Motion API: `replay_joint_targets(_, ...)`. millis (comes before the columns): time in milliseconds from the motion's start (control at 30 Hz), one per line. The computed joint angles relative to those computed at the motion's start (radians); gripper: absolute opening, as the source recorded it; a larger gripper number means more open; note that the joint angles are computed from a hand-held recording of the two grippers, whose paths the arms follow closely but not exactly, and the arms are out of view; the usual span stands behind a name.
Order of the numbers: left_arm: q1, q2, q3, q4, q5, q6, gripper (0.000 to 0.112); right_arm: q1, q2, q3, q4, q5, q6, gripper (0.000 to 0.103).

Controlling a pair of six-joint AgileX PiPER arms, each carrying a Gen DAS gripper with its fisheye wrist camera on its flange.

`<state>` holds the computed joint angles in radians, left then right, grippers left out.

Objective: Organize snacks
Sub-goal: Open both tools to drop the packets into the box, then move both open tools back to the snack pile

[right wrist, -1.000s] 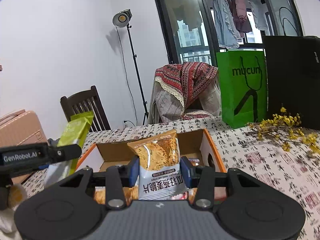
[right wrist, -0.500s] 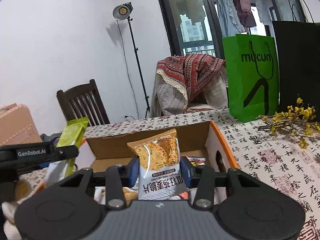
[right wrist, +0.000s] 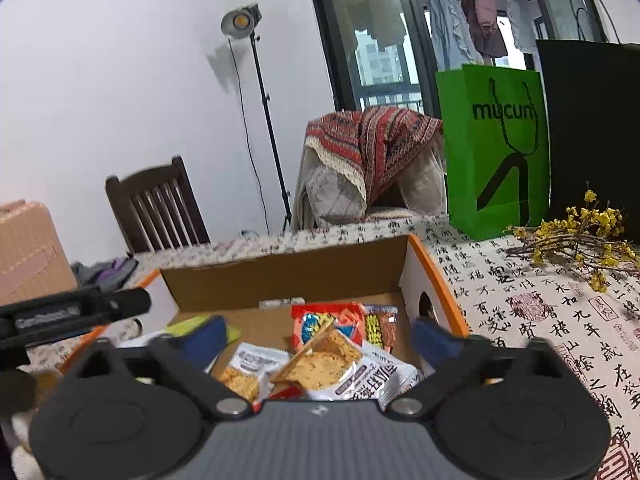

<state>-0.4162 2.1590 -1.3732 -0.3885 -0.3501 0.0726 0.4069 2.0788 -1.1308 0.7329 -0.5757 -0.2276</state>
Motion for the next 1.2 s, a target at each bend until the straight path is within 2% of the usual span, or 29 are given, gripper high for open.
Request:
replay_joint_targets(100, 0.002, -0.013, 0.009, 0.017, 0.000, -0.024, 0.103, 0.004, -0.002, 0.003, 0.025, -0.015, -0.022, 0.103)
replay_joint_targets(267, -0.011, -0.043, 0.015, -0.096, 0.007, 0.084, 0.103, 0.014, -0.022, 0.014, 0.052, -0.021, -0.053, 0.103)
replay_joint_targets(367, -0.014, -0.089, 0.047, -0.104, 0.014, 0.080, 0.103, 0.029, -0.057, 0.041, 0.080, -0.038, -0.077, 0.103)
replay_joint_targets(500, -0.001, -0.161, 0.107, -0.009, 0.047, -0.019, 0.103, 0.055, -0.142, 0.091, 0.163, -0.034, -0.158, 0.103)
replay_joint_targets(633, 0.033, -0.215, 0.156, 0.202, 0.099, -0.196, 0.103, 0.088, -0.227, 0.159, 0.233, -0.041, -0.223, 0.103)
replay_joint_targets(800, 0.073, -0.282, 0.275, 0.419, 0.084, -0.352, 0.103, 0.130, -0.296, 0.253, 0.289, -0.058, -0.262, 0.103)
replay_joint_targets(867, 0.090, -0.306, 0.332, 0.491, 0.063, -0.396, 0.103, 0.151, -0.315, 0.295, 0.307, -0.069, -0.259, 0.103)
replay_joint_targets(1000, 0.124, -0.341, 0.457, 0.595, -0.016, -0.448, 0.103, 0.194, -0.339, 0.402, 0.273, -0.110, -0.148, 0.103)
replay_joint_targets(1200, 0.159, -0.373, 0.626, 0.662, -0.138, -0.458, 0.103, 0.257, -0.340, 0.544, 0.205, -0.180, 0.036, 0.103)
